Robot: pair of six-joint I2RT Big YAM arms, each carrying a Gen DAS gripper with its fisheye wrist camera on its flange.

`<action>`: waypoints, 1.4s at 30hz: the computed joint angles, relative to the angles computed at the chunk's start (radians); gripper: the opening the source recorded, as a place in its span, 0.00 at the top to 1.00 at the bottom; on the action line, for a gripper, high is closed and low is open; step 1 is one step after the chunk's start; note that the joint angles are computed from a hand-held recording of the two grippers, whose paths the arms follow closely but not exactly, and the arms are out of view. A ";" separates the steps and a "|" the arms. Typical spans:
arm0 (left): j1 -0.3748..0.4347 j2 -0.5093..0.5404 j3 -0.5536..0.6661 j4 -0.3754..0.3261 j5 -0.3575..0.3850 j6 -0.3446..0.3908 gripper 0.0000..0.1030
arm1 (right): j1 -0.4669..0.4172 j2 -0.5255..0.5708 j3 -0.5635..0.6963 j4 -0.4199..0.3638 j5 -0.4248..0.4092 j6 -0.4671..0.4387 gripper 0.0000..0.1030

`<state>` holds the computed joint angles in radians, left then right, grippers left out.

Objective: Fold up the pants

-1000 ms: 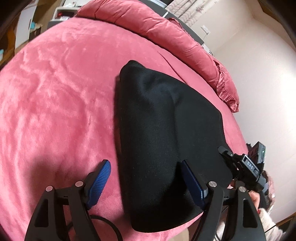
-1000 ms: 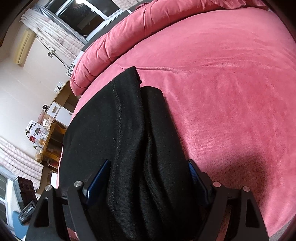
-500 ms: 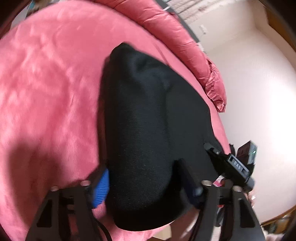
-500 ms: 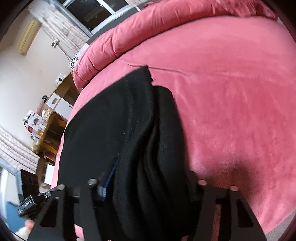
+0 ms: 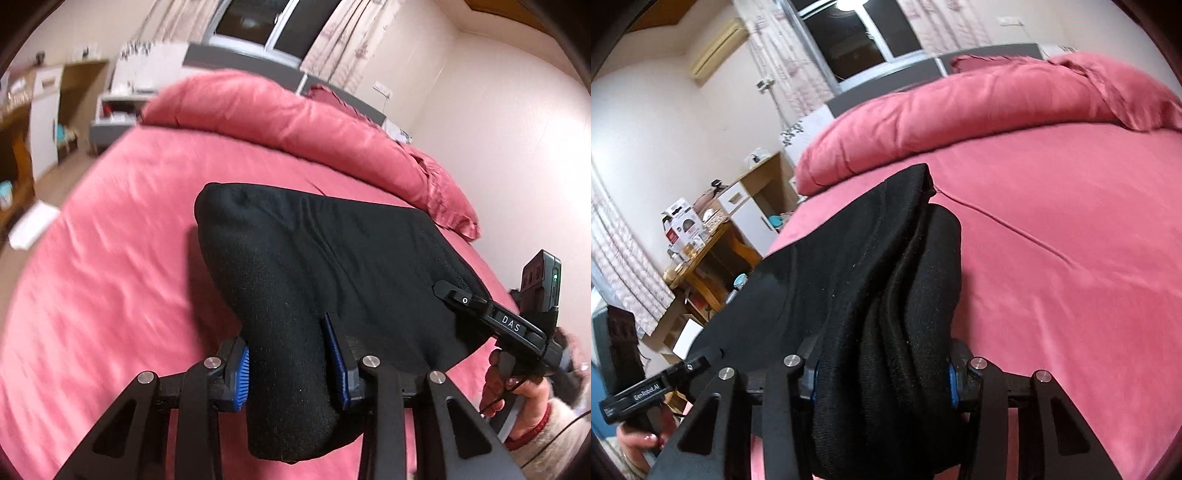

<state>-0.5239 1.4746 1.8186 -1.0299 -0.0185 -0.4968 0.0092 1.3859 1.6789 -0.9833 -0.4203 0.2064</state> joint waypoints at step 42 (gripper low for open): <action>0.109 0.293 0.226 -0.073 -0.173 0.133 0.33 | 0.240 0.406 0.435 -0.108 0.492 -0.273 0.60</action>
<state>-0.4154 1.7678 2.0441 -1.1032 -0.1914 -0.3639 0.2487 1.7915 2.1138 -1.0910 0.0713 -0.0670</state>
